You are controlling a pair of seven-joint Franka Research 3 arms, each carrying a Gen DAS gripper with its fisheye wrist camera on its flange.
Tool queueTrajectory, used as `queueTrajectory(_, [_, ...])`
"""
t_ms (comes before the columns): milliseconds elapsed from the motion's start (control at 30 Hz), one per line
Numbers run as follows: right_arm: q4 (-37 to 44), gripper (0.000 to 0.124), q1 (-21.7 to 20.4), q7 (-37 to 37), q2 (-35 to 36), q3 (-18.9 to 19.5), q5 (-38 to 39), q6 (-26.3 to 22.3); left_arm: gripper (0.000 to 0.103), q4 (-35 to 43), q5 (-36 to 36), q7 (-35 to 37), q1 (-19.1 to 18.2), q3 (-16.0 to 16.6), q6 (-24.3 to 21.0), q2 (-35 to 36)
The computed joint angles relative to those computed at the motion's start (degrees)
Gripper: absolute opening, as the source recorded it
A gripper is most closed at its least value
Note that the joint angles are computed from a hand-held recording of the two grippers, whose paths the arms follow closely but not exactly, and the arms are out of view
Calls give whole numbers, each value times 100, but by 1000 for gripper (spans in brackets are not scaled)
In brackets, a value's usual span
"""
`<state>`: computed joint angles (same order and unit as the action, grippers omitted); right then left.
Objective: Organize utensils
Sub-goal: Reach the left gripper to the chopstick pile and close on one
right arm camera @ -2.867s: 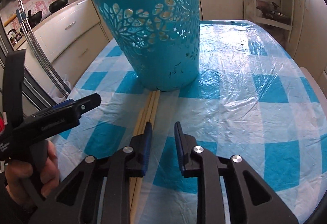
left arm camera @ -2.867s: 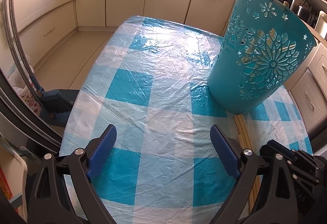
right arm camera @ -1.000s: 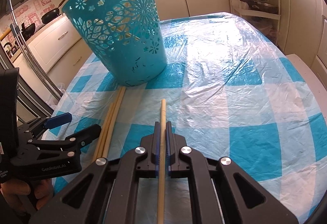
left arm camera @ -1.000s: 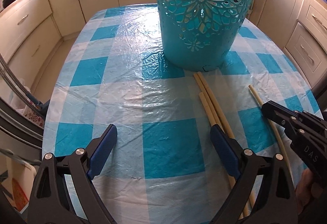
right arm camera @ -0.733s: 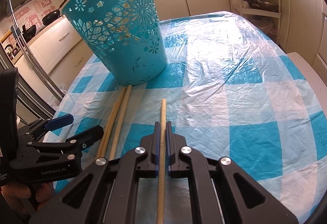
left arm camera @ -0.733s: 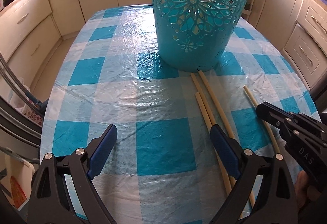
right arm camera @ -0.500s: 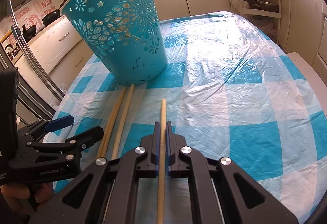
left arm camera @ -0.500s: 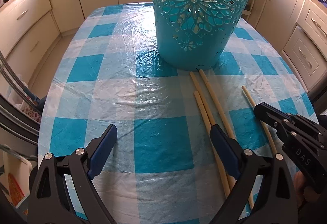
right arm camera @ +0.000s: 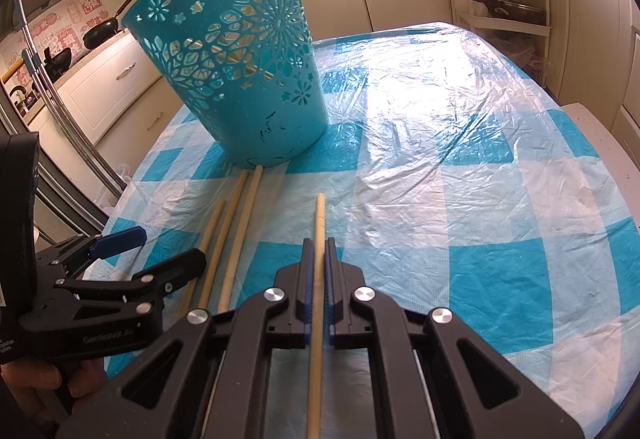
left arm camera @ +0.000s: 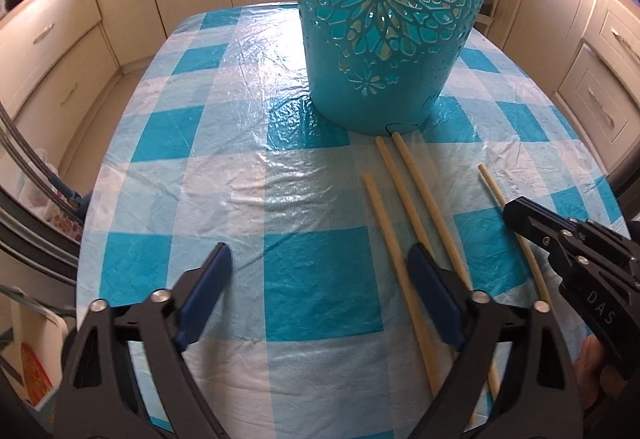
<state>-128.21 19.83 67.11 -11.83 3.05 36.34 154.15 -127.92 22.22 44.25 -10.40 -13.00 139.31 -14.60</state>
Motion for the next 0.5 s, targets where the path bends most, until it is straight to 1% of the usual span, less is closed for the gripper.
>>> queueTrajectory(33, [0,6,0,0,-2,-1,-4,-3,67,8,0,111,-15,20,57,12])
queueTrajectory(67, [0,6,0,-1,-3,-1,-5,-4,62,23,-59,255,-38,57,120,29])
queueTrajectory(133, [-5,6,0,0,-6,0,-8,-2,45,91,-211,562,-78,120,172,84])
queueTrajectory(167, [-6,6,-2,-1,-7,-1,-15,-3,42,112,-285,682,-85,142,195,104])
queueTrajectory(200, [-9,6,-2,-7,-9,-4,-15,-4,35,130,-384,842,-97,177,244,129])
queueTrajectory(267, [-7,6,0,-10,-3,-4,-13,-5,29,176,-629,1280,-137,261,351,195])
queueTrajectory(333, [18,6,-5,9,9,-14,2,-58,19,236,-932,1865,-182,354,429,270])
queueTrajectory(400, [113,6,-28,88,54,-51,61,-233,12,269,-1307,2442,-221,444,497,316])
queueTrajectory(500, [207,6,-76,155,107,-52,66,-378,5,285,-1664,3125,-217,494,579,348])
